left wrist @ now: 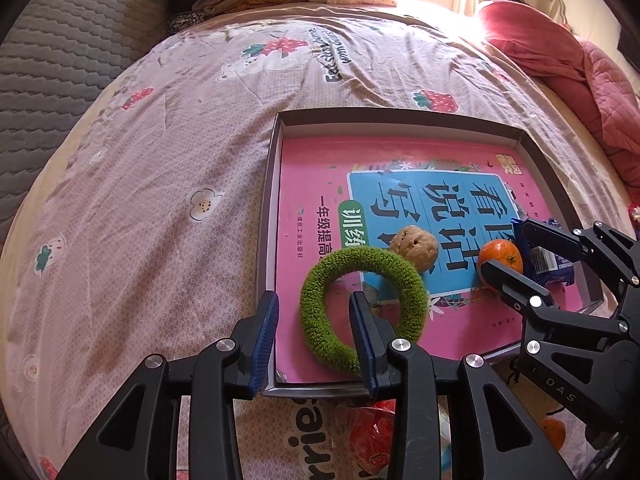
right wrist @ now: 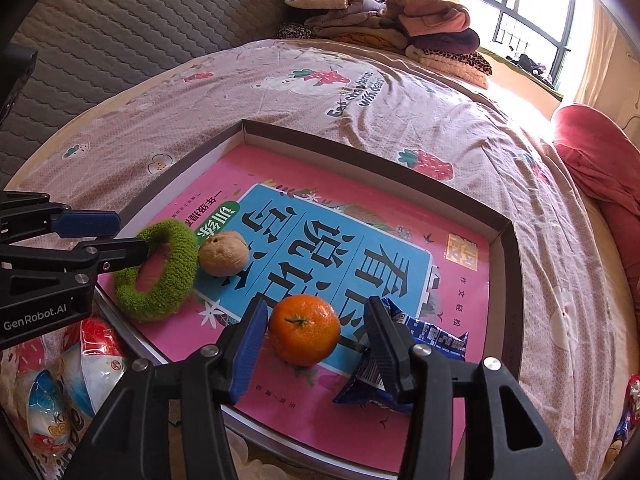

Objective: Organize objects
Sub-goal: 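Open the left tool to release the ring while the right tool releases the orange, then pull both open tools back from the tray toward the items on the bedspread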

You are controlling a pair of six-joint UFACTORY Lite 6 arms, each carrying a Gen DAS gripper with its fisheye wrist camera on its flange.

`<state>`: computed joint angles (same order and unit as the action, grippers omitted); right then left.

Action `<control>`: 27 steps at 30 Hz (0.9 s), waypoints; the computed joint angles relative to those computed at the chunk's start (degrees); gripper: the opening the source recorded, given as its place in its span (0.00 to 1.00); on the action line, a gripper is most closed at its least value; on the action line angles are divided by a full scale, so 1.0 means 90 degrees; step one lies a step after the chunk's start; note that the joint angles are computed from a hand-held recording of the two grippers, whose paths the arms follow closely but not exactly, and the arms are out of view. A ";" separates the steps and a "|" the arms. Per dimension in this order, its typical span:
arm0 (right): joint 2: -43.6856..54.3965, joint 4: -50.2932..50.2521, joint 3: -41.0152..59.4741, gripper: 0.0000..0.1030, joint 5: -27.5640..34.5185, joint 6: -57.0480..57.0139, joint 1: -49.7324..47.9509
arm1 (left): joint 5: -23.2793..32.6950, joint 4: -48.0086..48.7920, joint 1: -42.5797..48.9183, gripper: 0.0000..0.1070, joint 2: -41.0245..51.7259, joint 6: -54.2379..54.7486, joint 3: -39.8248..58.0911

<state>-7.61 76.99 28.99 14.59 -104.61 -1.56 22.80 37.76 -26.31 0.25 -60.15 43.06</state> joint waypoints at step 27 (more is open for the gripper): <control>-0.1068 -0.1480 -0.0179 0.50 0.0592 0.1620 -0.0289 | 0.0661 0.0238 -0.0811 0.47 -0.1074 -0.0822 -0.0441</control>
